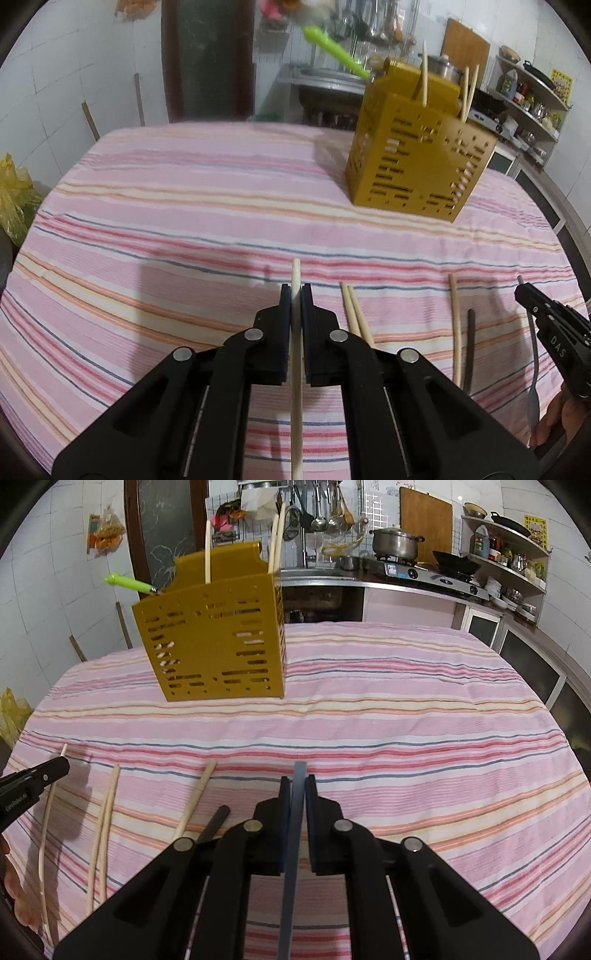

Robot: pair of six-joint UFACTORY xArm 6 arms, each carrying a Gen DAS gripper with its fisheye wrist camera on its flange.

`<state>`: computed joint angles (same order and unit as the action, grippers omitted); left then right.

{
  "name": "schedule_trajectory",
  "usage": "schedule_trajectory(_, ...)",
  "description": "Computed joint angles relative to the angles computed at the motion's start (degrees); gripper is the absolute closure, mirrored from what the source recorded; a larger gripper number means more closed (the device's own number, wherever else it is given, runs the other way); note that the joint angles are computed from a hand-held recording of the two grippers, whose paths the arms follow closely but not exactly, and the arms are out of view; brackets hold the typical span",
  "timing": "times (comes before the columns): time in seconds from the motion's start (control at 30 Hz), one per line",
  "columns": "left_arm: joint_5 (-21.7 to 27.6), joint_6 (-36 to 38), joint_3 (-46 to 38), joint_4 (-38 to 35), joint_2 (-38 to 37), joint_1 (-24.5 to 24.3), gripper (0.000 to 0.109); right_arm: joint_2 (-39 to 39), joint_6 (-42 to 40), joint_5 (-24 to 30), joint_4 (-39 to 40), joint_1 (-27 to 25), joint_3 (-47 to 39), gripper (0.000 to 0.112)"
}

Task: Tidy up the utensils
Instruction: 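Lift the chopstick with the left gripper while the right gripper carries the spoon toward the caddy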

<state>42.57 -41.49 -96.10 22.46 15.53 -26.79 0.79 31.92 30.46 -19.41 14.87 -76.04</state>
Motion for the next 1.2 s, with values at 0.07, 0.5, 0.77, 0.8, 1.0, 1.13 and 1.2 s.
schedule_trajectory(0.07,-1.16,-0.94,1.27,1.40,-1.46,-0.05,0.105,-0.57,1.17,-1.11,-0.77,-0.01,0.42,0.104)
schedule_trajectory(0.5,-4.37,-3.17,3.87,3.85,-4.81,0.09,0.105,-2.15,4.00,-3.23,-4.84,0.55,0.48,0.104)
schedule_trajectory(0.77,-6.23,-3.31,4.42,4.23,-5.71,0.53,0.105,-3.21,4.72,-4.29,-5.11,0.49,0.88,0.104)
schedule_trajectory(0.8,-6.41,-3.67,4.57,4.81,-5.90,0.46,0.105,-3.22,4.95,-4.26,-5.27,0.52,0.83,0.104)
schedule_trajectory(1.0,-7.22,-4.02,5.15,5.74,-6.59,0.11,0.105,-3.19,4.04,-4.07,-4.31,0.46,0.65,0.104)
schedule_trajectory(1.13,-7.69,-3.80,5.12,5.78,-6.80,-0.03,0.105,-3.72,3.71,-4.50,-3.56,0.35,1.14,0.104)
schedule_trajectory(1.2,-7.99,-3.74,5.18,5.67,-7.06,-0.04,0.105,-3.79,3.13,-4.49,-2.89,0.37,1.01,0.104)
